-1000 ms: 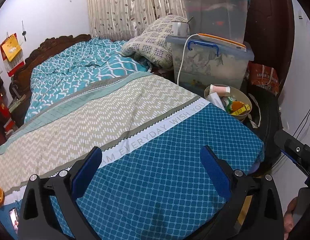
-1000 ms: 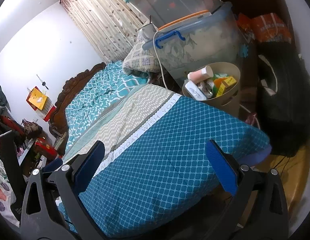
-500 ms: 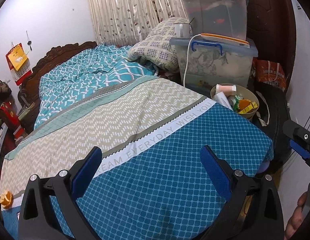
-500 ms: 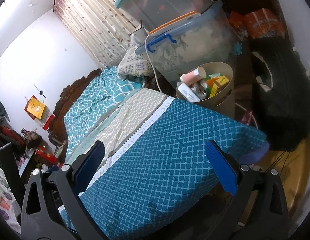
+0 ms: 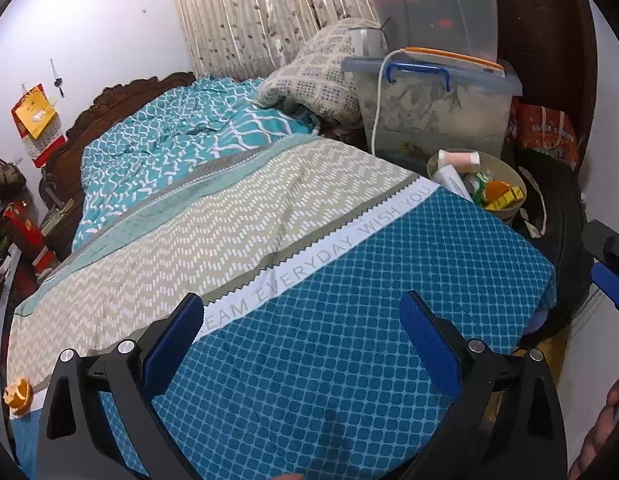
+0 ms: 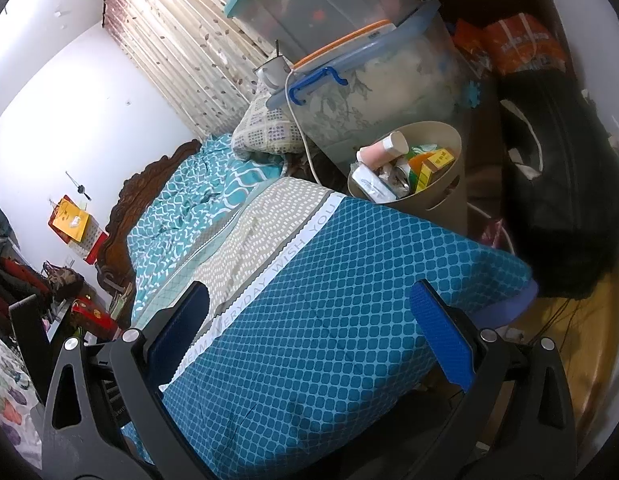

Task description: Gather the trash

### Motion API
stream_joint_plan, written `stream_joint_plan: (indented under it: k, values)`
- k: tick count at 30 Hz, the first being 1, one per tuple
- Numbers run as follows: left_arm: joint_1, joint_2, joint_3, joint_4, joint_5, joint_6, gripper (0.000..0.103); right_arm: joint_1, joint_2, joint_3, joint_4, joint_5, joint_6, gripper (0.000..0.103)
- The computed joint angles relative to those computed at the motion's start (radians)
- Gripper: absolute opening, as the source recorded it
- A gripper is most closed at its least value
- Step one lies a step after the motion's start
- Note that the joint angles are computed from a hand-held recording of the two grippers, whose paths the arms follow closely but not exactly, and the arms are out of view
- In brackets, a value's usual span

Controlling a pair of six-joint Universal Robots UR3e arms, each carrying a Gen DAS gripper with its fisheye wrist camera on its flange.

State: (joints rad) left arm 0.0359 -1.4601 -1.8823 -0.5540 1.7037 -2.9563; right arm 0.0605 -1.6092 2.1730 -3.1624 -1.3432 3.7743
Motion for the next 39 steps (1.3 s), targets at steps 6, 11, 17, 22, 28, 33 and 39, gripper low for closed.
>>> stream_joint_plan:
  k: [6,11,17,22,28,33,39]
  values:
    - [-0.019,-0.016,-0.002,0.017,0.029,0.010,0.094,-0.004,-0.002,0.006,-0.003,0.006,0.004,0.099]
    - [-0.041,-0.030,0.001,0.025,0.065,0.007,0.094,-0.005,-0.003,0.013,-0.007,0.005,0.009,0.099]
    - [-0.054,-0.039,0.010,0.021,0.085,0.007,0.094,-0.015,-0.005,0.018,-0.012,0.014,0.009,0.099]
    - [-0.057,-0.043,0.013,0.013,0.085,0.011,0.094,-0.021,-0.010,0.026,-0.016,0.017,0.013,0.099]
    - [-0.066,-0.045,0.011,0.016,0.097,0.013,0.094,-0.023,-0.015,0.027,-0.016,0.016,0.017,0.099]
    - [-0.066,-0.048,0.017,0.007,0.097,0.013,0.094,-0.023,-0.014,0.026,-0.015,0.017,0.018,0.099]
    - [-0.071,-0.052,0.015,0.009,0.104,0.014,0.094,-0.023,-0.014,0.026,-0.016,0.017,0.018,0.099]
